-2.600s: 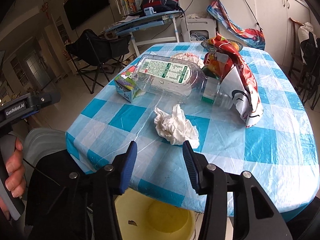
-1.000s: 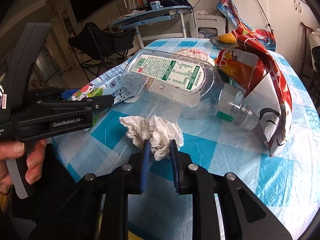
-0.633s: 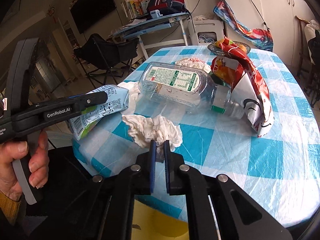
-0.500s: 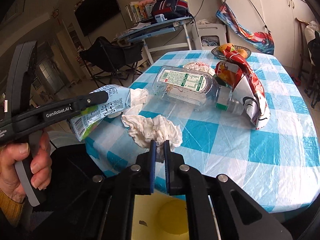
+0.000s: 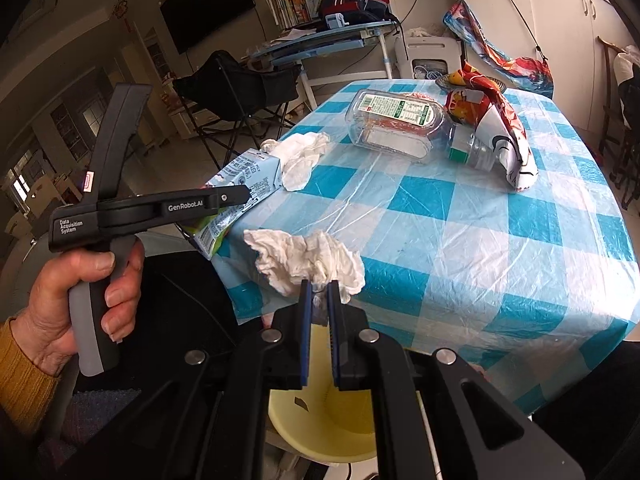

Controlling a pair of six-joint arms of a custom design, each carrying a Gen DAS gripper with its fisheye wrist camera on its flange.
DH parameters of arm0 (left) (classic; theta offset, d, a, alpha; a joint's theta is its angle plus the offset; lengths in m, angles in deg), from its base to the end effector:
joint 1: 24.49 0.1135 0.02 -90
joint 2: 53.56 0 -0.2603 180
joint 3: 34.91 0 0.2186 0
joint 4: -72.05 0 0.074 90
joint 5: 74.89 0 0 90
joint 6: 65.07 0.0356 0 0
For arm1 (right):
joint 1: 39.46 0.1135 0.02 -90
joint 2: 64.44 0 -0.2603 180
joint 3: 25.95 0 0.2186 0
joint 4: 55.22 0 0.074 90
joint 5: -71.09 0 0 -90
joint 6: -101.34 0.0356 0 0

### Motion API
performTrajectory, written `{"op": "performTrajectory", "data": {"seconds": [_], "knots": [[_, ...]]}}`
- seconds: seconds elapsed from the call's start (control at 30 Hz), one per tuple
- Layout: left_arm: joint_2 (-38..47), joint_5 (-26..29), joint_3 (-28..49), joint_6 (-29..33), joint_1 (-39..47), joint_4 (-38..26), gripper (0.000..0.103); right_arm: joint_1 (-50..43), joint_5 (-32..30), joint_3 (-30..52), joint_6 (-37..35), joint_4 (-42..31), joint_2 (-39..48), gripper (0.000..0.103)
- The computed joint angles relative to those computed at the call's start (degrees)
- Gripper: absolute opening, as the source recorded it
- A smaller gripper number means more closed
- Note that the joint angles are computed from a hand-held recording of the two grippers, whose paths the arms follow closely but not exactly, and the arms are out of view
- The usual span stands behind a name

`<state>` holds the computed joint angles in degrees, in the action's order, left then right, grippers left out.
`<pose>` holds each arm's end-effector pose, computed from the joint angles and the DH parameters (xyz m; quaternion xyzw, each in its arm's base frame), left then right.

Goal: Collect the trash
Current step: 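Carry the milk carton with the left tool and drop it into the yellow basin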

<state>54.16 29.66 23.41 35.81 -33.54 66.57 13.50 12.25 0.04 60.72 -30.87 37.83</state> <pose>0.2987 -0.0566 0.1068 0.2013 0.9248 -0.1159 0.3012 0.1301 0.1418 0.0733 0.0591 0.9129 0.0855 0.3948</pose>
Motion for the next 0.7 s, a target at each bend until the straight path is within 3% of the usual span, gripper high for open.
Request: {"op": "performTrajectory", "data": {"seconds": [0.17, 0.4, 0.43, 0.5, 0.7], "knots": [[-4.81, 3.12, -4.15, -0.50, 1.60, 1.11, 0.031, 3.36, 0.40, 0.50, 3.16, 0.60, 3.02, 0.009], [-17.93, 12.63, -9.95, -0.82, 6.84, -4.86, 0.031, 2.75, -4.68, 1.91, 5.33, 5.14, 12.05, 0.013], [-19.90, 13.44, -11.12, -0.42, 7.53, -5.55, 0.031, 2.35, -5.49, 1.73, 5.98, 6.35, 13.45, 0.015], [-23.49, 14.46, -12.87, -0.05, 8.15, -7.33, 0.032, 2.24, -5.53, 0.61, 7.69, 9.14, 15.52, 0.028], [-30.57, 14.14, -18.16, 1.42, 6.80, -10.14, 0.032, 5.07, 0.55, -2.80, 12.67, 8.51, 11.68, 0.039]]}}
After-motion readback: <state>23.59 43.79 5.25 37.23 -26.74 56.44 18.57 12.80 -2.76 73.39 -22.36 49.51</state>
